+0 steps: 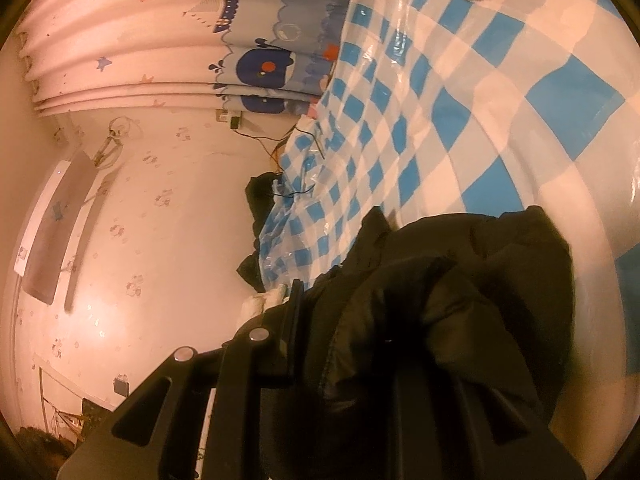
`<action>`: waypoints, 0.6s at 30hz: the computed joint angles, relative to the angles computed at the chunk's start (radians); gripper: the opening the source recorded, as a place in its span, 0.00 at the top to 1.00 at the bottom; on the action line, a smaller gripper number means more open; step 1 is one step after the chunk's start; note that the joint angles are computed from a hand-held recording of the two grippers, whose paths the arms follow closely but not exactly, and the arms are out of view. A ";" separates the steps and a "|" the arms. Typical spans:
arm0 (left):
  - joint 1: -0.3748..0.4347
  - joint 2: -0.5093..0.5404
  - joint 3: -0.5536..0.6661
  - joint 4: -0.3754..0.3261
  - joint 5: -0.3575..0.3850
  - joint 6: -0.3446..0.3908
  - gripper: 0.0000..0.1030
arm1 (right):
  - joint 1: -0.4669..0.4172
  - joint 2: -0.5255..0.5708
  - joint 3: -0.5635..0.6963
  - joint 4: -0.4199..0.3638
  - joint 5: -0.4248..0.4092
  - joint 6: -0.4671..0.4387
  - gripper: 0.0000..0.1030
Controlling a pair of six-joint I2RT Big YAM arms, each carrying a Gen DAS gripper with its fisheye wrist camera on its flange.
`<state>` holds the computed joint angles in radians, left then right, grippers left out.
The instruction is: Fold large clothes
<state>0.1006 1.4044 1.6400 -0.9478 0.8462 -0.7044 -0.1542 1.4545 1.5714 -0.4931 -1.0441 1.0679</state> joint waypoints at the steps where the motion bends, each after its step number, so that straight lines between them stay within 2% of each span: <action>1: -0.001 0.001 -0.005 0.012 -0.001 -0.006 0.90 | 0.000 0.003 0.001 -0.003 0.001 -0.002 0.80; 10: -0.011 0.046 0.003 0.008 -0.028 -0.016 0.90 | 0.004 0.035 0.018 -0.052 0.021 -0.026 0.80; 18: -0.026 0.100 0.032 -0.015 -0.064 -0.013 0.89 | 0.016 0.081 0.070 -0.148 0.056 -0.066 0.80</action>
